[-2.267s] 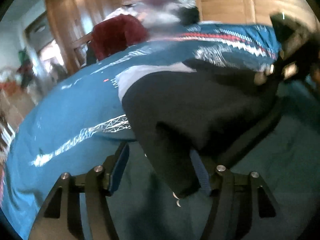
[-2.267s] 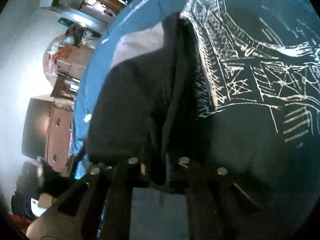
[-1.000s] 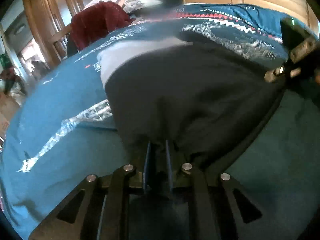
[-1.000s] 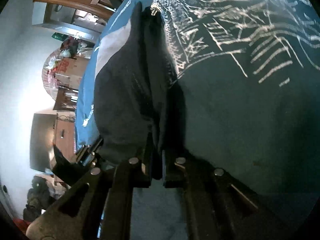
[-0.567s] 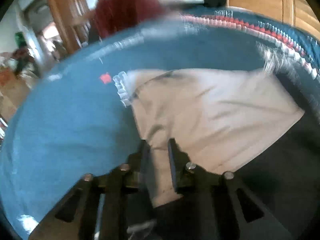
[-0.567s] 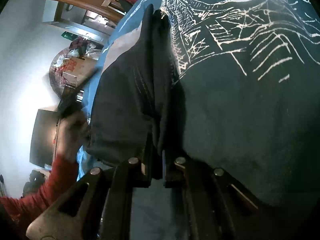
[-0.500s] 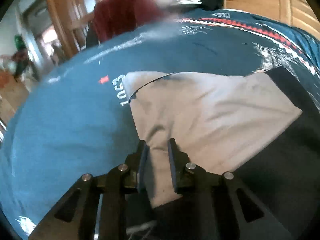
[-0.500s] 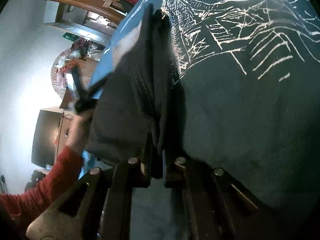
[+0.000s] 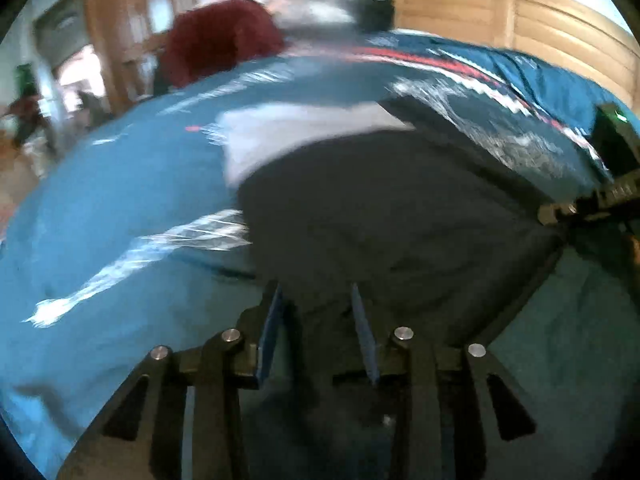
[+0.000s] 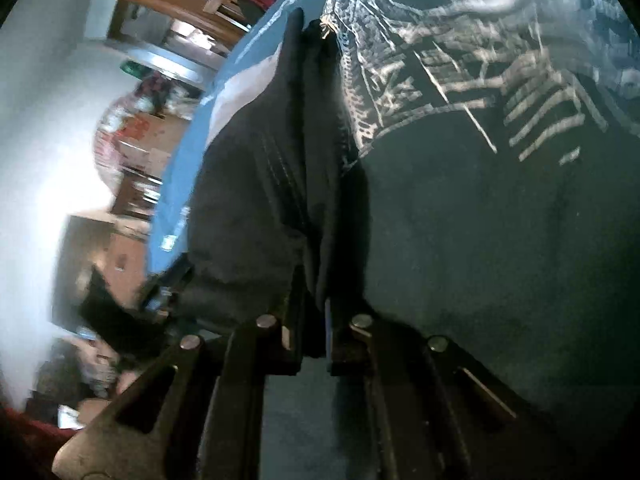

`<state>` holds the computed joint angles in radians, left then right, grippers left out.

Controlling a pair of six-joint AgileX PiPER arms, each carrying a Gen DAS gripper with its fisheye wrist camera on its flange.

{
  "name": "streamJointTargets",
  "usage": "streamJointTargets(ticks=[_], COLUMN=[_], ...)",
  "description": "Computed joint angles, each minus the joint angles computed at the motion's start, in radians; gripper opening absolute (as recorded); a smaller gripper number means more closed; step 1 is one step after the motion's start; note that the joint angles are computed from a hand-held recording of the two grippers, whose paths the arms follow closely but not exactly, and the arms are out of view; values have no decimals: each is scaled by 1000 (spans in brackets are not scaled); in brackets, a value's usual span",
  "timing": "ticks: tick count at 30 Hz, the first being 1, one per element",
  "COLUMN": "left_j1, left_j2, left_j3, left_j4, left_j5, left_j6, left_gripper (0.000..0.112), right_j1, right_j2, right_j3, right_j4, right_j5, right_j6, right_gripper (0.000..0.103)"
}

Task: Fold large clothes
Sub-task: 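Release the folded jacket with both grippers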

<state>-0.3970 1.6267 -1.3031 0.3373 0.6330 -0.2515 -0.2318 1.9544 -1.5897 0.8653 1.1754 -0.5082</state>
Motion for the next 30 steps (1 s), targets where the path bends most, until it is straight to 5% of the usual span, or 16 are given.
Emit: streamJointTargets(ticks=[2, 4, 6, 8, 15, 22, 30], left_j1=[-10, -30, -58, -52, -83, -69, -46], left_j2=[-63, -166, -218, -267, -253, -216, -191], left_j3=[42, 138, 201, 273, 377, 327, 339], left_j4=[122, 213, 298, 305, 357, 328, 371], left_j5=[58, 101, 168, 179, 234, 291, 234], left_j6=[-146, -298, -453, -529, -680, -686, -775], left_gripper=[42, 56, 67, 67, 78, 103, 103], right_j1=[44, 93, 154, 236, 429, 444, 448], right_j2=[-104, -255, -391, -504, -539, -496, -463], right_j3=[35, 122, 230, 349, 521, 565, 539], right_j4=[-111, -212, -335, -512, -913, -955, -945], right_j5=[-79, -183, -313, -436, -452, -467, -460], right_j6=[31, 49, 109, 243, 638, 712, 725], right_gripper=[23, 48, 100, 103, 103, 103, 103])
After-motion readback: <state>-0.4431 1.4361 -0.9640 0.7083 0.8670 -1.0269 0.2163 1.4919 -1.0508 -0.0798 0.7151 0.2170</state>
